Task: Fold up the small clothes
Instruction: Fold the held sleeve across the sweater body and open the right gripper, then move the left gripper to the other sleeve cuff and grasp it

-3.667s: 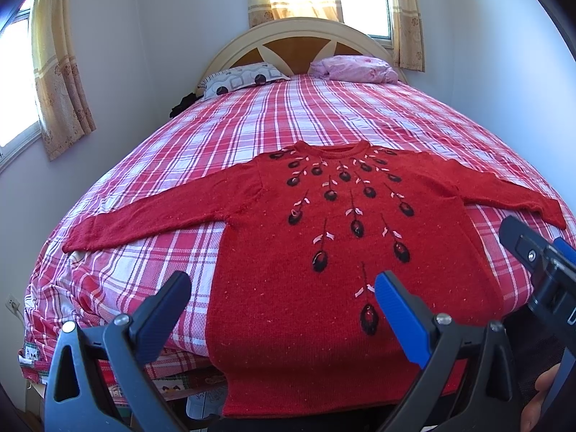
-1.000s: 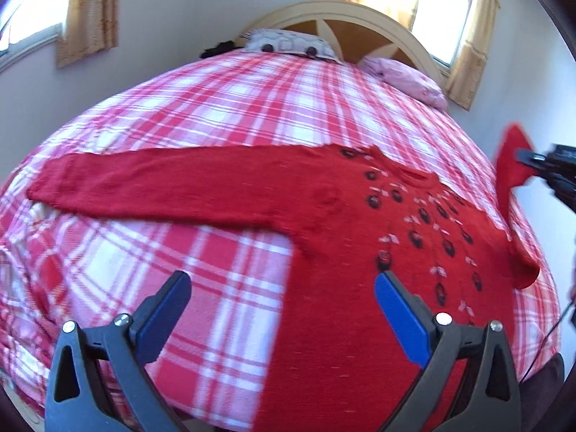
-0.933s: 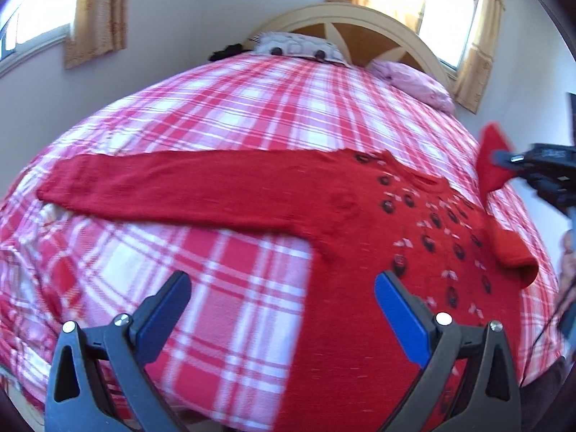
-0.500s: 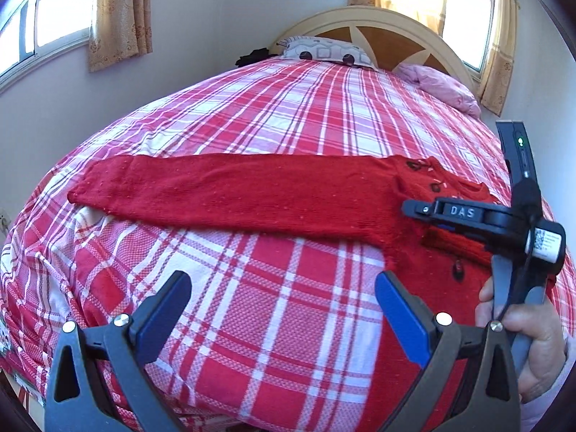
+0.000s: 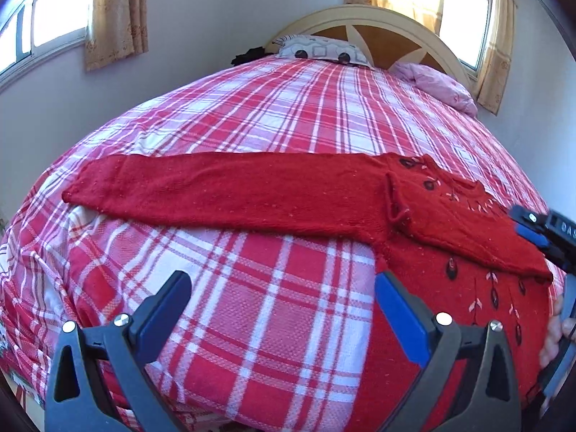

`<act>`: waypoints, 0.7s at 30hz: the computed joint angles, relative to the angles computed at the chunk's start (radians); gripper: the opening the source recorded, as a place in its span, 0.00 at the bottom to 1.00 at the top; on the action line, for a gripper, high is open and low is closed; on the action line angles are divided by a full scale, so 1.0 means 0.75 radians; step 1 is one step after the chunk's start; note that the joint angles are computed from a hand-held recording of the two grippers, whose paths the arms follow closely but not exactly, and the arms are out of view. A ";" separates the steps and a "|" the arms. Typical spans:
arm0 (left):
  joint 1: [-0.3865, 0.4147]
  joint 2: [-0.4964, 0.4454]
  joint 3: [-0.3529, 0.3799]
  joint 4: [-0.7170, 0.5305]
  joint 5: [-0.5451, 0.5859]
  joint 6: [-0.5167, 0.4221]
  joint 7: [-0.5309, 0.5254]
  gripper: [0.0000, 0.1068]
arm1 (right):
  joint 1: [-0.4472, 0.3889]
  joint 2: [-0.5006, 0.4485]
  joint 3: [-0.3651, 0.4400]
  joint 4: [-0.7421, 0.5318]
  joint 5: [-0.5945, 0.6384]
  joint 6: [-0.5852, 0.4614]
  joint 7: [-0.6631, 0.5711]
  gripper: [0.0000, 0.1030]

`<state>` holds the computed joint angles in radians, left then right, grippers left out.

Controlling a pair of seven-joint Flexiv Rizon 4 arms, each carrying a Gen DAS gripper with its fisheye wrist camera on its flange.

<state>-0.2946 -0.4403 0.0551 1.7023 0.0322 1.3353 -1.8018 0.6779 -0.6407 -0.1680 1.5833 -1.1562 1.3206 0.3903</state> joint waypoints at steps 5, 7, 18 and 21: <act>-0.017 -0.004 -0.008 -0.006 -0.015 -0.011 -0.011 0.96 | -0.045 0.230 0.015 0.329 -0.075 -0.202 0.133 0.53; -0.032 -0.009 0.003 -0.023 -0.001 -0.042 -0.028 0.96 | -0.092 0.265 0.051 0.404 -0.068 -0.212 0.185 0.53; -0.085 -0.002 0.230 -0.106 0.313 -0.143 -0.381 0.96 | -0.088 0.313 0.170 0.351 -0.449 -0.426 0.408 0.53; -0.017 -0.002 0.241 -0.105 0.316 -0.120 -0.496 0.96 | -0.078 0.261 0.222 0.265 -0.531 -0.437 0.402 0.53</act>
